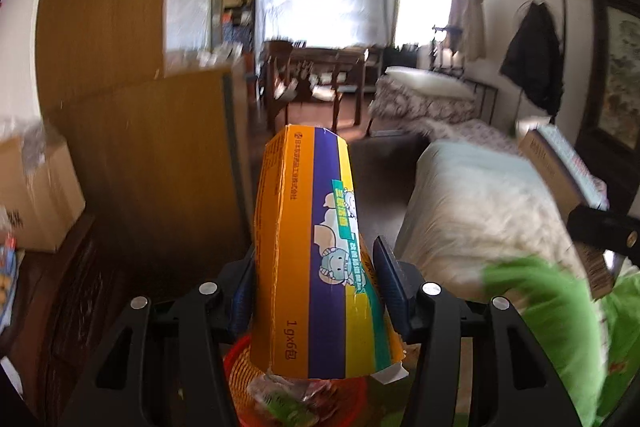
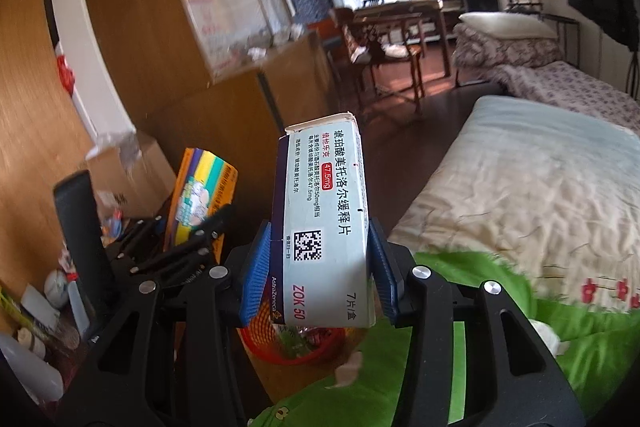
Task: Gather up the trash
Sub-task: 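Carry both boxes to the red wastebasket and release them inside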
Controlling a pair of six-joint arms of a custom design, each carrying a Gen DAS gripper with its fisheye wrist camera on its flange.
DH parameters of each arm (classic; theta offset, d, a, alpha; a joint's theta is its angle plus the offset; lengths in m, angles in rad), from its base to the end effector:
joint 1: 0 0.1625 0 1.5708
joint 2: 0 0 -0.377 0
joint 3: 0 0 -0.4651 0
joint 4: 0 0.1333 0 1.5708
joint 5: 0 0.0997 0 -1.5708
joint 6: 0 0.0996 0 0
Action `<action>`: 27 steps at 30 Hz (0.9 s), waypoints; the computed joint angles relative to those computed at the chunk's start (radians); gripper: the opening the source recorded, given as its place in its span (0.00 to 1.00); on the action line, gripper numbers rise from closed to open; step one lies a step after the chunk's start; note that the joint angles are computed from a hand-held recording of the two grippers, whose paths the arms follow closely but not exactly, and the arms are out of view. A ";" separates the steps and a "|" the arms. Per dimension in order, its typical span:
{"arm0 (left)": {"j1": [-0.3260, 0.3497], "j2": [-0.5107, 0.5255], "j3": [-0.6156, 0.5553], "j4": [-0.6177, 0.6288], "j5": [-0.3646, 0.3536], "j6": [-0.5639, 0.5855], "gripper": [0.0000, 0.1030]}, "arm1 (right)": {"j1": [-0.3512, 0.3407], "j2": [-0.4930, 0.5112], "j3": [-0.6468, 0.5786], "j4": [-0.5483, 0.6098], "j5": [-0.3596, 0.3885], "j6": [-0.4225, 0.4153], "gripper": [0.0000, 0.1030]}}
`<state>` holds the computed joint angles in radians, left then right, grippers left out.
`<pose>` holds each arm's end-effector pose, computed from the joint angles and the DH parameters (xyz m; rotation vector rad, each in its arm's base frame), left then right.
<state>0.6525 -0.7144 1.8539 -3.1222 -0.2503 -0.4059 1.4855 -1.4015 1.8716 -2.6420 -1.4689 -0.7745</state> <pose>-0.3217 -0.5350 0.0043 0.1910 1.9965 -1.2712 0.0904 -0.6264 0.2981 1.0069 -2.6718 0.8650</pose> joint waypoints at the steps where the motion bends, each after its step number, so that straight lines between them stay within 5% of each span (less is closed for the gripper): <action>1: 0.008 -0.019 0.028 0.031 -0.008 -0.044 0.52 | 0.005 0.014 -0.004 0.001 -0.010 0.000 0.45; 8: 0.088 -0.065 0.100 0.231 -0.093 -0.269 0.52 | 0.020 0.114 -0.040 0.010 -0.081 -0.001 0.45; 15: 0.156 -0.057 0.107 0.306 -0.166 -0.335 0.53 | 0.013 0.195 -0.080 0.003 -0.123 -0.008 0.45; 27: 0.149 -0.110 0.154 0.538 -0.147 -0.554 0.84 | 0.005 0.203 -0.076 0.006 -0.119 -0.048 0.45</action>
